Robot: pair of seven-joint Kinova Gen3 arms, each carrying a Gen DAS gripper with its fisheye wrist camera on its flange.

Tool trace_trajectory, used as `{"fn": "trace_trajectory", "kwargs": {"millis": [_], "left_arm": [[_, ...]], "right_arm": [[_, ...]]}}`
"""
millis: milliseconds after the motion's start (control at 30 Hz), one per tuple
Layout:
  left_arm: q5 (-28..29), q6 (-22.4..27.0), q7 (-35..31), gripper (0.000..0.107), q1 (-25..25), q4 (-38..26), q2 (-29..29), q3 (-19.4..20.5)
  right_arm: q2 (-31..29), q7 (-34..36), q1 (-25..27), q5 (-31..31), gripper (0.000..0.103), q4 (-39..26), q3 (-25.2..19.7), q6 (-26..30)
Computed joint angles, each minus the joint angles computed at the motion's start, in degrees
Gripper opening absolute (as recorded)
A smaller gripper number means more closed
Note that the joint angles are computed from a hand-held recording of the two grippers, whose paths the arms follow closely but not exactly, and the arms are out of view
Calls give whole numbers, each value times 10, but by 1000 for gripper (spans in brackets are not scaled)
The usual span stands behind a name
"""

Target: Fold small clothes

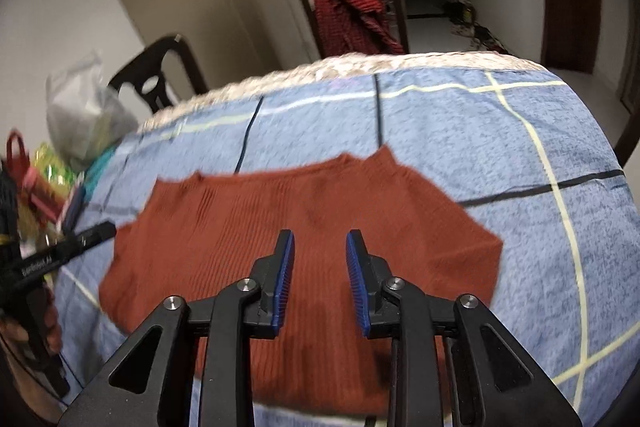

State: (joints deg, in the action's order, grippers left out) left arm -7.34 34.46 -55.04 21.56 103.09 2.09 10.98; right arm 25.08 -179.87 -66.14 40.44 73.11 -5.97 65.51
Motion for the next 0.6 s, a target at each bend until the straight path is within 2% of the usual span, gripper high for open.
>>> {"fn": "trace_trajectory", "kwargs": {"millis": [67,167,233,367,433,533,600], "left_arm": [[-31,2,29,56,21,9,-1,-1],[-70,7,55,56,39,23,-1,7],[-59,16,49,56,26,26,3,22],[-75,26,63,56,36,39,-1,12],[-53,19,31,56,27,49,-9,10],[-38,16,2,56,21,59,-19,11],[-29,16,-10,56,17,63,-23,12]], "right_arm": [[15,21,-9,0,40,-18,-4,21],[34,57,-24,-2,40,-39,-6,41],[50,87,-32,-9,40,-61,-4,64],[81,124,-57,-11,40,-101,14,128],[93,142,-62,-16,40,-115,20,157],[87,145,-67,-16,40,-100,24,162],[93,149,-73,-17,40,-116,27,186]]}}
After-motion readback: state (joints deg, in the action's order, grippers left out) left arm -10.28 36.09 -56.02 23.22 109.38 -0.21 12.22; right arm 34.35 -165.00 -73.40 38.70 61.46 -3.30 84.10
